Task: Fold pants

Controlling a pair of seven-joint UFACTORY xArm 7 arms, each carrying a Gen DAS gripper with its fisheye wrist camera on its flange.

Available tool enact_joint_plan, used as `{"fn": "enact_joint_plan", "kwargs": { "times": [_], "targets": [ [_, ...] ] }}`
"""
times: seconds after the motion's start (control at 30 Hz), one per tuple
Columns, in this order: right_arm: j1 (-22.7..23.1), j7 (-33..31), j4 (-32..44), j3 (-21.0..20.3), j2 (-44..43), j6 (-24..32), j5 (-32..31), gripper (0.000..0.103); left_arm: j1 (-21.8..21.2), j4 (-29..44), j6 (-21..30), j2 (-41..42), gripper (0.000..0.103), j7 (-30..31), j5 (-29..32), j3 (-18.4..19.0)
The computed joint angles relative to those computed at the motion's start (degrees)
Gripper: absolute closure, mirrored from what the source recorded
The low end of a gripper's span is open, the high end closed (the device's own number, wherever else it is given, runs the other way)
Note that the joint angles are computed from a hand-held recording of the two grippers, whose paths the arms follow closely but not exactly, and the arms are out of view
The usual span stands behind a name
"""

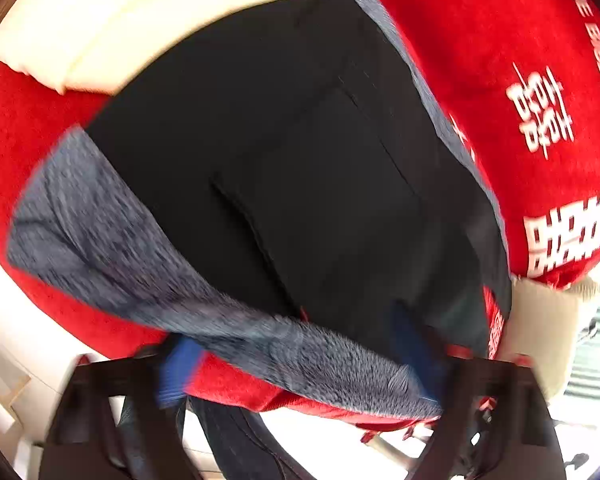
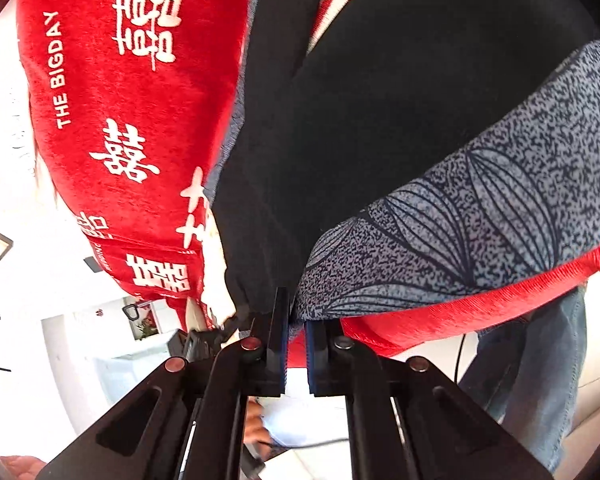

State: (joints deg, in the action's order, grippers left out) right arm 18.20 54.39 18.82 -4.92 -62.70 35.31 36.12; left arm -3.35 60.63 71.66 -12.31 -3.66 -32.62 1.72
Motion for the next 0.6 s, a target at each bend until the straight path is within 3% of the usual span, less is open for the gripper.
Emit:
{"fn": "enact_joint_plan", "kwargs": {
  "times": [0.03,0.07,0.1,0.27,0.47,0.6],
  "targets": [
    [0.09,0.08,-0.22,-0.09,0.04,-0.21,0.24,0.092,0.25,0.34,-0.11,0.63,0.050,0.04,-0.14,0.30],
    [-0.24,0.69,-0.46,-0.05,0.29,0.05,0.26,0.092,0.44,0.70,-0.16,1.19,0.059,0.40,0.16,0.41],
    [-0.71,1.32,-0.88,0.10,-0.05,0.53,0.13,0.092,0.56,1.28,0.07,1.74,0.078,0.67,1.73,0.16],
    [-2.69,1.42,2.72,-1.35,4.53,6.43,-2.98,0.097,0.40,4.83,2.24,2.67,0.087,1.95,4.40,-0.66],
    [-2.62,-12.83,19.08,-8.10,17.04,14.47,-5.39,0.097,-0.63,20.52,6.86,8.45,0.087,-1.19,4.57,-2.05],
    [0.92,-27.70,34.76,-16.82,31.47,20.64,-2.69,0.097,-1.33,34.84,7.50,18.20,0.086,-4.10,4.79,-3.89]
  ]
}}
